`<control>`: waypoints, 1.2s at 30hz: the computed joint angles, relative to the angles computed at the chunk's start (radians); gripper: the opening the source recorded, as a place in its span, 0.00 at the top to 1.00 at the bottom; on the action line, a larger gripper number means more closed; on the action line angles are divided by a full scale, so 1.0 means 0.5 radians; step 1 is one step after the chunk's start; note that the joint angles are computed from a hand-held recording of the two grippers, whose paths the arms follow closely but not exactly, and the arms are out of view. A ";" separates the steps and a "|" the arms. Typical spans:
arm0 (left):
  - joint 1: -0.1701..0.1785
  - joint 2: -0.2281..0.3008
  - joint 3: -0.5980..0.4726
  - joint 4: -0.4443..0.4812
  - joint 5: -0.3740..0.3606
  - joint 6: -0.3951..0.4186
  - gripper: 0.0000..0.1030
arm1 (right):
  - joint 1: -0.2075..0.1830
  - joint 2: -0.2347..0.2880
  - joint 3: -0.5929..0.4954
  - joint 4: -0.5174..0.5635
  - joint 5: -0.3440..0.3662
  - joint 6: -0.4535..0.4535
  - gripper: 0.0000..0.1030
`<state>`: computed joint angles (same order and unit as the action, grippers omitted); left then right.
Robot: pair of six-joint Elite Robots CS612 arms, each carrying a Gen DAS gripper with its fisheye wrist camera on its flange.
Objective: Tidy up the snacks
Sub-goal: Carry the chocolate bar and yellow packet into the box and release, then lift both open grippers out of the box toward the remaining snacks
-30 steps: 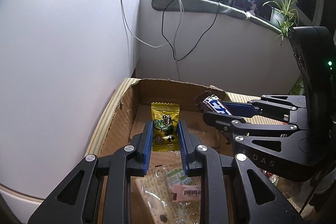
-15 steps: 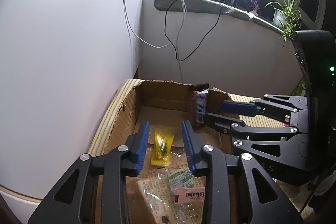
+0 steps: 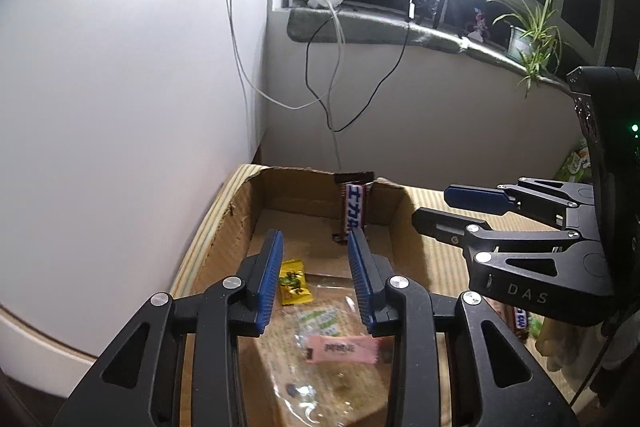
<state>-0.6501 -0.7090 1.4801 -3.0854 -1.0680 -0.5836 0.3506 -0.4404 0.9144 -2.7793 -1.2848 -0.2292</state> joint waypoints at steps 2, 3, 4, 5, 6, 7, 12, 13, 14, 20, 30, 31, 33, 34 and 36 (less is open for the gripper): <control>-0.015 -0.006 0.008 -0.016 0.010 0.008 0.69 | -0.008 -0.030 0.058 -0.042 -0.001 -0.003 0.58; -0.022 -0.008 0.013 -0.027 0.010 0.013 0.69 | -0.013 -0.048 0.092 -0.067 -0.002 -0.002 0.58; -0.029 -0.008 0.015 -0.037 0.009 0.020 0.69 | -0.019 -0.064 0.126 -0.093 -0.002 0.000 0.58; -0.034 -0.008 0.015 -0.044 0.008 0.026 0.69 | -0.026 -0.081 0.159 -0.117 0.003 0.005 0.58; -0.041 -0.009 0.017 -0.051 0.004 0.029 0.69 | -0.035 -0.100 0.199 -0.146 0.008 0.011 0.58; -0.049 -0.009 0.018 -0.060 -0.004 0.035 0.69 | -0.041 -0.113 0.226 -0.165 0.009 0.015 0.58; -0.085 -0.001 0.017 -0.103 -0.024 0.041 0.69 | -0.081 -0.193 0.394 -0.277 -0.009 0.024 0.58; -0.091 0.001 0.019 -0.115 -0.033 0.041 0.69 | -0.094 -0.215 0.440 -0.307 -0.014 0.027 0.58; -0.099 0.003 0.020 -0.125 -0.043 0.040 0.69 | -0.101 -0.225 0.462 -0.320 -0.016 0.029 0.57; -0.149 0.028 0.016 -0.159 -0.125 0.070 0.69 | -0.159 -0.301 0.650 -0.412 -0.069 0.019 0.45; -0.200 0.127 -0.076 -0.106 -0.401 0.064 0.69 | -0.230 -0.327 0.776 -0.319 -0.100 0.031 0.44; -0.200 0.144 -0.095 -0.088 -0.452 0.057 0.69 | -0.235 -0.323 0.775 -0.296 -0.085 0.041 0.44; -0.206 0.160 -0.104 -0.077 -0.501 0.050 0.69 | -0.245 -0.316 0.776 -0.257 -0.045 0.049 0.44; -0.208 0.174 -0.122 -0.054 -0.535 0.056 0.69 | -0.247 -0.313 0.776 -0.243 -0.034 0.047 0.44; -0.214 0.190 -0.142 -0.025 -0.567 0.067 0.69 | -0.250 -0.306 0.777 -0.209 -0.018 0.040 0.44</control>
